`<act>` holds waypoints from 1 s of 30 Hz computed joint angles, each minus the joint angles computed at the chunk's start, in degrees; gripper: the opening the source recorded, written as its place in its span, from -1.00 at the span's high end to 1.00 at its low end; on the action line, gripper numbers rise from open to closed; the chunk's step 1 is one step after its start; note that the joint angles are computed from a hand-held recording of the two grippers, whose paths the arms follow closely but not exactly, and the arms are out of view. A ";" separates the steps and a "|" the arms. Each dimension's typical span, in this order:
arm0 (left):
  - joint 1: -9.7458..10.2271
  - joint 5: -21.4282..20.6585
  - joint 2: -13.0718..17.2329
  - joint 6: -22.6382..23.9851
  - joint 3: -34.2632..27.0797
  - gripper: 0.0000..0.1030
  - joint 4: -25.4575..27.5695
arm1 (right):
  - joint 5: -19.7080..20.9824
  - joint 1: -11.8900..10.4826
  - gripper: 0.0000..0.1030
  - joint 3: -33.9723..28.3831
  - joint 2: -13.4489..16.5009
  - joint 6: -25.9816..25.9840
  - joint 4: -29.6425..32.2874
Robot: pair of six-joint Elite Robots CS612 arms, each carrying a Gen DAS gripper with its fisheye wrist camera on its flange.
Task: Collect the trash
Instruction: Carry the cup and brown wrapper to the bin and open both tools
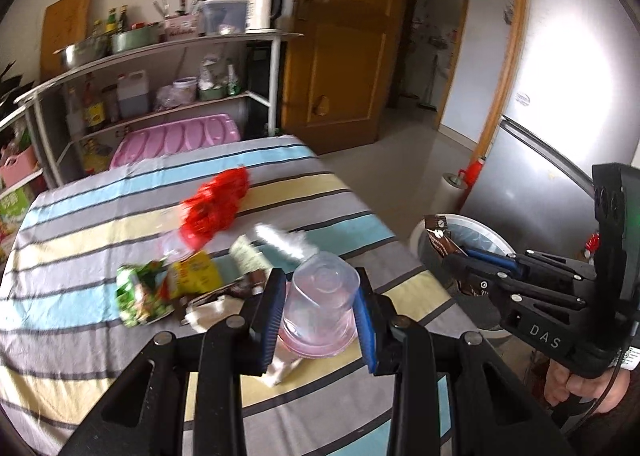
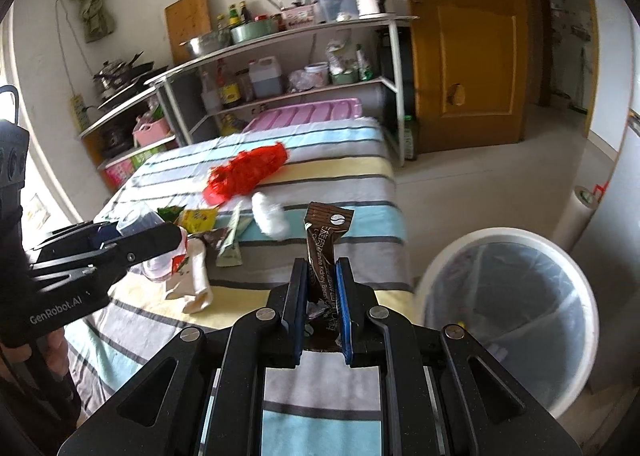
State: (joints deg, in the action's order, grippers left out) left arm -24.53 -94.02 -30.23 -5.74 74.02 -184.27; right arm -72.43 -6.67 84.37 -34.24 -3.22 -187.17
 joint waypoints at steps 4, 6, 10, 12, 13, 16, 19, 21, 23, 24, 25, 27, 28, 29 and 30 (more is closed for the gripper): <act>-0.94 -1.04 0.53 1.40 -1.50 0.33 1.40 | -1.36 -0.95 0.72 1.32 -0.73 0.95 -1.08; -1.44 -1.39 0.82 2.27 -2.25 0.33 2.04 | -2.39 -1.44 0.72 1.99 -1.04 1.56 -1.71; -2.44 -2.62 1.48 3.68 -3.99 0.33 3.63 | -4.18 -2.58 0.72 3.33 -1.74 2.59 -2.61; -2.89 -3.52 1.89 4.28 -4.97 0.33 4.45 | -4.94 -3.12 0.72 3.82 -1.95 3.10 -2.78; -3.16 -3.92 2.11 4.46 -5.52 0.33 4.92 | -5.34 -3.52 0.72 4.17 -2.07 3.52 -2.89; -4.05 -4.82 2.73 5.74 -6.94 0.33 5.80 | -6.76 -4.38 0.72 4.66 -2.19 4.35 -2.59; -4.88 -5.75 3.52 7.00 -8.65 0.33 7.78 | -7.43 -5.09 0.72 4.98 -2.16 5.13 -2.44; -5.44 -6.37 4.02 7.56 -9.70 0.33 9.25 | -8.51 -5.54 0.72 5.10 -2.11 5.28 -1.84; -5.94 -6.50 4.50 8.02 -10.55 0.33 10.31 | -9.15 -5.84 0.72 5.11 -2.00 5.17 -1.11; -6.13 -6.59 4.71 8.32 -10.89 0.33 10.74 | -9.29 -6.00 0.72 5.08 -1.91 5.23 -0.78; -6.37 -6.56 4.96 8.71 -11.33 0.33 11.30 | -9.59 -6.23 0.72 5.04 -1.78 5.36 -0.34; -6.70 -6.55 5.29 8.86 -11.93 0.33 12.46 | -10.21 -6.55 0.72 4.76 -1.48 5.38 0.59; -6.85 -6.57 5.54 8.93 -12.35 0.33 13.02 | -10.23 -6.71 0.72 4.57 -1.30 5.59 1.09; -6.94 -6.44 5.65 8.88 -12.52 0.33 13.40 | -10.23 -6.87 0.72 4.49 -1.20 5.75 1.61; -7.04 -6.41 5.80 8.88 -12.76 0.33 13.75 | -10.32 -6.98 0.72 4.31 -1.04 5.68 2.16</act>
State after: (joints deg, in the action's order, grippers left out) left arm -31.57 -100.43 -24.43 3.14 61.26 -170.52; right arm -82.76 -13.65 88.69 -35.29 2.46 -185.00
